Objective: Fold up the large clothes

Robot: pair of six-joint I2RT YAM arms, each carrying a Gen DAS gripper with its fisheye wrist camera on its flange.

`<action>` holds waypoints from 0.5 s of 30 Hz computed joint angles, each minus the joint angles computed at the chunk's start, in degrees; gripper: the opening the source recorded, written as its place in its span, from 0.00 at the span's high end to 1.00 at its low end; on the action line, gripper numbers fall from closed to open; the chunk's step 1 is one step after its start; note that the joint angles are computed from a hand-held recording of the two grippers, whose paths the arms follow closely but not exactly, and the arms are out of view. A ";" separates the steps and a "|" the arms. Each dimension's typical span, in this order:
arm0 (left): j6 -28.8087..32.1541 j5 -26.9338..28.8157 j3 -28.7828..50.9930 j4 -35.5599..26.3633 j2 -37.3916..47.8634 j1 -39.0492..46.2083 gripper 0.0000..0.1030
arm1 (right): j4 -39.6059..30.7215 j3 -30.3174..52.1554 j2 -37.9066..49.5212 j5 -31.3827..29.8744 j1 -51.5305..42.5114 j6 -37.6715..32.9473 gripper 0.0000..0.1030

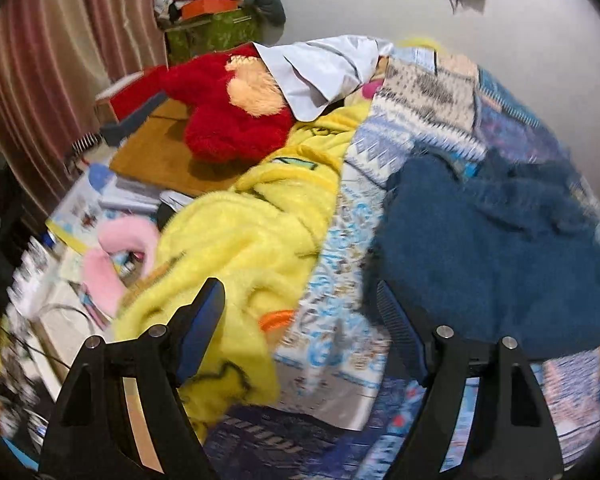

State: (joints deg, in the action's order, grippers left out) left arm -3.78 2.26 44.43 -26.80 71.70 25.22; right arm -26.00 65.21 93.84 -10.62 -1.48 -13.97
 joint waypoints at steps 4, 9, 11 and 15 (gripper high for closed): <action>-4.72 4.96 -1.06 -0.25 -0.47 -1.54 0.24 | 0.95 0.38 -2.62 -3.03 3.57 3.39 0.21; -9.96 6.51 -3.67 2.01 1.06 -7.59 0.24 | 2.69 2.24 -1.22 -6.17 9.37 9.07 0.11; -12.29 9.57 -4.81 3.90 3.19 -8.65 0.24 | 3.36 2.57 -0.01 -6.46 11.54 10.66 0.10; -15.90 15.95 -5.75 8.30 10.07 -9.66 0.24 | 2.63 4.92 5.95 -5.41 15.70 11.54 0.10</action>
State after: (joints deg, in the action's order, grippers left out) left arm -19.68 18.21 38.68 -18.50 81.77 15.57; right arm -23.37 70.13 99.78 -16.03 14.23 -2.43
